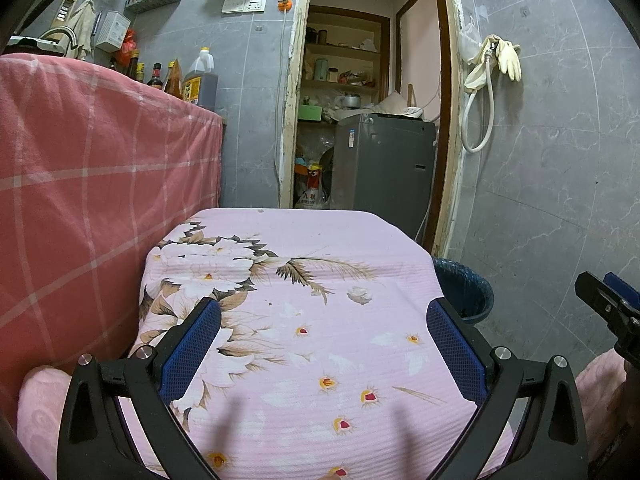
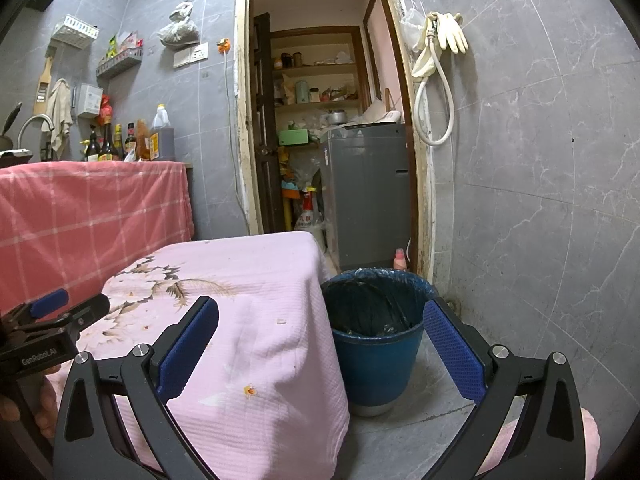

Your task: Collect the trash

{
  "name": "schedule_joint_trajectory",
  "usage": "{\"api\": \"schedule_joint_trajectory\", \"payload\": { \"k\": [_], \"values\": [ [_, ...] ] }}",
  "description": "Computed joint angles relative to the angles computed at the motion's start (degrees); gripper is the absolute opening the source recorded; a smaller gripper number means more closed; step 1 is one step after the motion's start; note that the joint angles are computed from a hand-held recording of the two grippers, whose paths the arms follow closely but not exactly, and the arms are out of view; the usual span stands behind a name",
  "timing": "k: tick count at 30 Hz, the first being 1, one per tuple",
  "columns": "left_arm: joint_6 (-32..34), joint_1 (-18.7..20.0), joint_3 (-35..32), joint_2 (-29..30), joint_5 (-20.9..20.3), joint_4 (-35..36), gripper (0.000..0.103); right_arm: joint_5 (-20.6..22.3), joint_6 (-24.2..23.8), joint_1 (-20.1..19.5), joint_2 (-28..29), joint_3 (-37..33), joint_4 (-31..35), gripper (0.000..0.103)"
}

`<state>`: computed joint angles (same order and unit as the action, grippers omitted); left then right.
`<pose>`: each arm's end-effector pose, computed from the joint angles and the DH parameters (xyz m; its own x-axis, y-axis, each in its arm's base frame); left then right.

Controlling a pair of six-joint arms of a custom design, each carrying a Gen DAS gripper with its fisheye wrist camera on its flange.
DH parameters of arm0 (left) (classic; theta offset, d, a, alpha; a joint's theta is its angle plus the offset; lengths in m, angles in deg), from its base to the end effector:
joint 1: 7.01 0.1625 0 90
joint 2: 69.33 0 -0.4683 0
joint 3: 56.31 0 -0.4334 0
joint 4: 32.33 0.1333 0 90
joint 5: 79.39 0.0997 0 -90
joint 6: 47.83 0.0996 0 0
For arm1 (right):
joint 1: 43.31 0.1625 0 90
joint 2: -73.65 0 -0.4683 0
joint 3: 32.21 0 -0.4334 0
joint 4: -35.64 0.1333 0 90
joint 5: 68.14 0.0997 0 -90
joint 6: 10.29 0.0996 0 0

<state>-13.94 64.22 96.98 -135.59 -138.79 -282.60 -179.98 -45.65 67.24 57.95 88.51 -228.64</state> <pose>0.0707 -0.3639 0.2291 -0.7550 -0.0009 -0.6558 0.6189 0.3295 -0.7130 0.2517 -0.3972 -0.0689 -0.7365 -0.1919 0.6486 -0.6750 0.2704 -0.6864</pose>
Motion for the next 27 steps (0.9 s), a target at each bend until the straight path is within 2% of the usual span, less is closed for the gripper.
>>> {"api": "schedule_joint_trajectory", "payload": {
  "k": [8, 15, 27],
  "values": [
    [0.33, -0.06, -0.26, -0.67, 0.67, 0.92, 0.101, 0.00, -0.05, -0.01, 0.01, 0.00, -0.02, 0.103],
    [1.44, -0.22, -0.58, 0.94, 2.18, -1.89, 0.101, 0.01, -0.02, -0.05, 0.14, -0.06, -0.13, 0.103],
    [1.68, 1.57, -1.01, 0.02, 0.21, -0.16, 0.101, -0.70, 0.20, 0.66, -0.01, -0.23, 0.18, 0.103]
  ]
}}
